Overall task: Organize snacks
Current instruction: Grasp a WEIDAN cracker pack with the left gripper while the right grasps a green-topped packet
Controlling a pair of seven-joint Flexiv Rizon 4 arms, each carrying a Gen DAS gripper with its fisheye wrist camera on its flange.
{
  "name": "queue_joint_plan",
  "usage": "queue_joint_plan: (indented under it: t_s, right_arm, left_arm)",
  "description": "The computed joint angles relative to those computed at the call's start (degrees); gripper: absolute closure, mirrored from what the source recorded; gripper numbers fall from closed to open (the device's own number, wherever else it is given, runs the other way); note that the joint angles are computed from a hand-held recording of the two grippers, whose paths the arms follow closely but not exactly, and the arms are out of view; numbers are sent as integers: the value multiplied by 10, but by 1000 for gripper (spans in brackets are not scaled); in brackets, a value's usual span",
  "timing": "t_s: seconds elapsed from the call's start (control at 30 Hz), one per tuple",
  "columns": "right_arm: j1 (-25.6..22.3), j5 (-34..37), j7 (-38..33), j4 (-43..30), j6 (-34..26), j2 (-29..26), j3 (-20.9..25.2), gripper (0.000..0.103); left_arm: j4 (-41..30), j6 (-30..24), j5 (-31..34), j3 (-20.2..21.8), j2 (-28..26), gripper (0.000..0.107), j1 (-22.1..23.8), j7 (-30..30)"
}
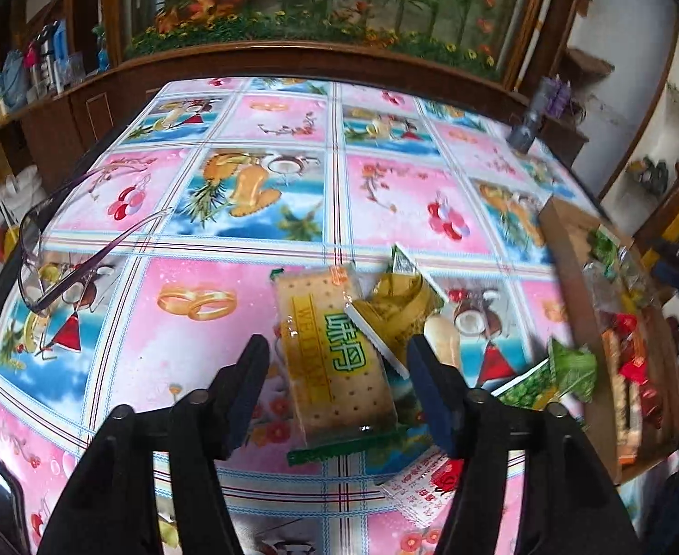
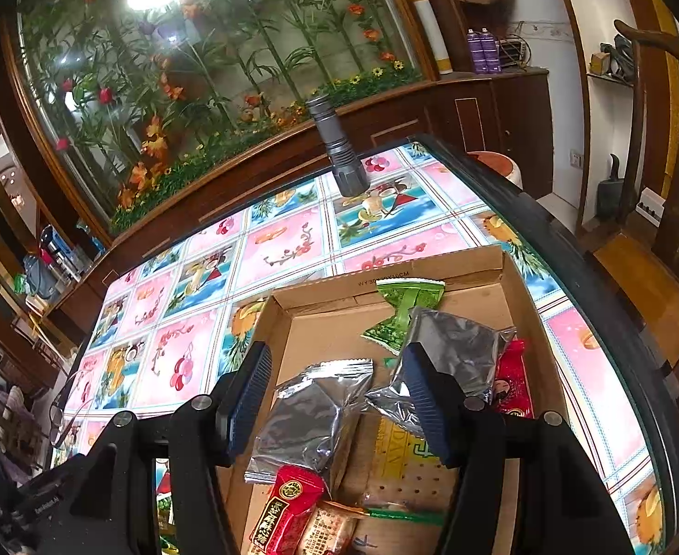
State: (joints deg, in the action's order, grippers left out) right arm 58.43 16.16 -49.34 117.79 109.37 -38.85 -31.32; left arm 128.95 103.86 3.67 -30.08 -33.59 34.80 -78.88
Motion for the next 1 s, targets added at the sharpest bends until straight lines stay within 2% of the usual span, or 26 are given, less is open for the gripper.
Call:
queue_joint_plan:
  t_s: [0.1,0.33,0.47,0.5,0.57,0.6,0.7,0.8,0.9,0.97,1.0]
  right_arm:
    - [-5,-2,-2,-2,4,1,6,40]
    - [2,6,-24,-3,19,1,12,40]
    - [-12,6,-39,-9,31,6,39,40]
    - [-17,7,-43,-13,34,7,48,40]
    - [-29,5,-47,-21,28,11,70,40]
    - [-41,-1,-46,-26,23,15,88,40]
    - [-112,-47,-34,-50,3,29,188,39]
    - [-156,-99,-13,-87,-40,24,260,39]
    - [-189,-139,31,-145,-107,-2,321,39]
    - [-238,-163,46,-195,-146,-34,392,39]
    - [-245,-159,40,-220,-168,-47,409,39]
  left_arm:
    - [-12,-4,-13,57,4,44,-57,3]
    - [-43,-34,-43,78,-16,44,-81,20]
    - [-57,-13,-57,145,-21,42,-149,32]
    - [-58,-10,-58,147,-22,43,-149,34]
    - [-58,-6,-59,150,-21,62,-146,36]
    - [-61,-9,-59,160,-20,62,-151,32]
    - [-60,-18,-64,144,-18,62,-126,40]
    - [-54,-25,-61,99,-19,62,-76,47]
    - [-40,-3,-52,55,-16,62,-22,42]
    - [-35,13,-44,51,-13,62,-10,29]
    - [-33,17,-39,46,-13,62,-1,21]
